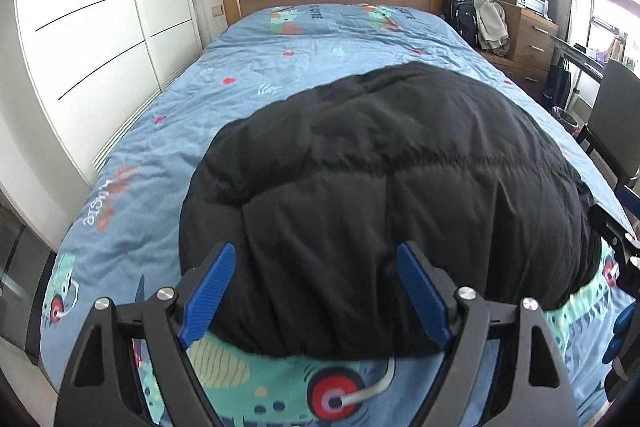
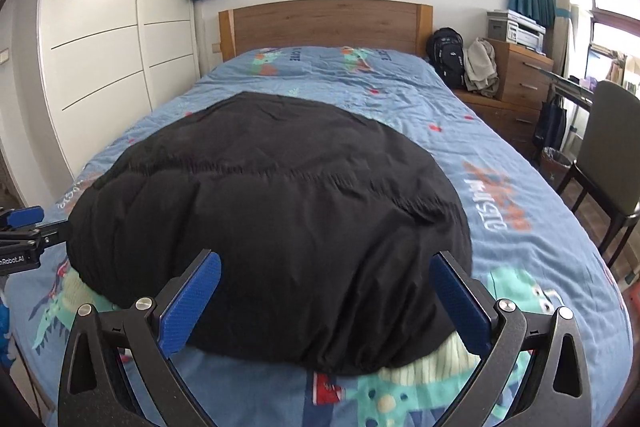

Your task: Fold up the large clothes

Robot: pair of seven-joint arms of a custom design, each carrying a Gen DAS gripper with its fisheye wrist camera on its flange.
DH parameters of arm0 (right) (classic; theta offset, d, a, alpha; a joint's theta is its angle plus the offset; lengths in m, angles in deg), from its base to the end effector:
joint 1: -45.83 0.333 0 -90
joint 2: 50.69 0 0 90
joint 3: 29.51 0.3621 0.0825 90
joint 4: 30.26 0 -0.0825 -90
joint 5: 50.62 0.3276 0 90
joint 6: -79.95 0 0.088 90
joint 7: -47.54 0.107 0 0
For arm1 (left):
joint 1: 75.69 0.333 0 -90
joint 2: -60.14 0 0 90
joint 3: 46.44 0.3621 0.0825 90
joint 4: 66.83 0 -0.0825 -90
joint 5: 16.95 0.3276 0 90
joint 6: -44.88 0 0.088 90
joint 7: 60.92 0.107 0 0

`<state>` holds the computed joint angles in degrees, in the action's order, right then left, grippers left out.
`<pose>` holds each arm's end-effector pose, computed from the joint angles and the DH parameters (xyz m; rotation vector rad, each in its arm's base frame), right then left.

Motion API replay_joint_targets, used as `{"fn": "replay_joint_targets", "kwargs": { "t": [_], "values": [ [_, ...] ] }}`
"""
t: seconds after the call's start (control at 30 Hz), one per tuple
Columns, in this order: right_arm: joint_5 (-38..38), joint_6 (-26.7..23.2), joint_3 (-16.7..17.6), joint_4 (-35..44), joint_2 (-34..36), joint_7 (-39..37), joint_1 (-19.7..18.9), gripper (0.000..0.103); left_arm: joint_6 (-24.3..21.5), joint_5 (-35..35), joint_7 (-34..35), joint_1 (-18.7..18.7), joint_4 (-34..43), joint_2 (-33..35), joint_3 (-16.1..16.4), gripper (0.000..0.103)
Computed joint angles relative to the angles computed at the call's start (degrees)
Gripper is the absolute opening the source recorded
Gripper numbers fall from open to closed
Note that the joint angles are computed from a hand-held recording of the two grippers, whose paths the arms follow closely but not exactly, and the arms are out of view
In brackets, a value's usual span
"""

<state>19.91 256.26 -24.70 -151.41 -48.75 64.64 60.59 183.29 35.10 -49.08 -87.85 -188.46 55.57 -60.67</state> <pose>0.5187 0.1027 0.5434 -1.8791 1.2267 -0.6463 0.4524 -0.2244 0.5579 -1.9413 1.4201 -0.5391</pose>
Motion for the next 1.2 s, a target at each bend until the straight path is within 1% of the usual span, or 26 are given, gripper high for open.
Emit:
{"fn": "replay_joint_targets", "kwargs": {
  "t": [0.1,0.17,0.23,0.3,0.33,0.4,0.47,0.5,0.57,0.63,0.73,0.87,0.93,1.0,1.03,1.1,1.2],
  "values": [
    [-8.18,0.13,0.64,7.29,5.75,7.72,0.96,0.102,3.26,0.14,2.72,1.38,7.36,6.1,1.94,0.083],
    [-15.2,-1.2,0.36,12.11,9.49,14.65,1.77,0.102,4.82,-0.92,5.18,1.8,12.47,10.56,3.23,0.083],
    [-20.93,-3.24,-0.03,16.83,13.06,19.74,2.5,0.102,5.49,-2.51,6.97,1.84,16.43,14.28,4.55,0.083],
    [-27.35,-5.15,-1.43,21.69,17.1,25.19,3.96,0.102,4.39,-5.66,11.03,2.05,21.14,18.94,5.7,0.083],
    [-31.13,-7.89,-2.8,24.83,19.56,28.56,4.8,0.102,3.58,-7.51,12.7,2.09,22.99,20.91,6.23,0.083],
    [-39.29,-11.9,-7.01,29.37,23.56,36.05,7.44,0.102,2.58,-10.64,15.45,2.38,25.89,24.27,7.39,0.084],
    [-42.97,-15.7,-7.46,34.36,27.61,39.12,6.78,0.102,2.26,-12.57,17.02,2.48,27.34,26.06,8.47,0.086],
    [-44.74,-18.63,-8.3,37.51,29.73,42.16,6.63,0.102,1.81,-14.16,18.15,2.85,28.37,27.03,8.7,0.089],
    [-45.76,-22.61,-8.04,42.67,33.04,46.67,4.77,0.102,1.06,-16.57,19.88,3.4,30.04,28.6,9.23,0.092],
    [-47.78,-25.29,-8.75,46.98,35.68,51.13,3.39,0.102,-1.09,-17.03,20.89,3.05,31.39,29.41,10.22,0.096],
    [-49.93,-27.88,-7.97,50.27,37.71,53.93,0.45,0.102,-3.27,-17.81,21.9,4.0,31.33,29.41,11.42,0.098],
    [-53.87,-27.83,-8.87,49.18,37.59,57.97,-2.57,0.102,-6.65,-18.01,19.68,5.64,26.72,25.88,12.6,0.098],
    [-56.75,-29.38,-10.32,49.97,38.03,61.28,-3.39,0.102,-6.1,-17.45,17.63,6.54,22.52,22.65,12.54,0.098],
    [-59.18,-28.96,-11.02,48.13,36.71,63.51,-4.11,0.102,-5.83,-13.46,15.59,6.08,18.74,19.33,12.39,0.098],
    [-59.94,-27.97,-10.61,46.71,35.65,63.52,-4.65,0.102,-5.49,-11.57,14.55,5.89,17.25,17.93,12.05,0.097],
    [-60.31,-23.78,-8.77,40.93,31.85,61.21,-5.9,0.102,-2.72,-8.63,11.39,5.84,13.27,14.43,11.03,0.098],
    [-57.82,-16.93,-4.64,31.52,25.71,55.37,-8.27,0.102,2.2,-4.96,5.87,5.69,8.41,10.63,9.28,0.098]
  ]
}}
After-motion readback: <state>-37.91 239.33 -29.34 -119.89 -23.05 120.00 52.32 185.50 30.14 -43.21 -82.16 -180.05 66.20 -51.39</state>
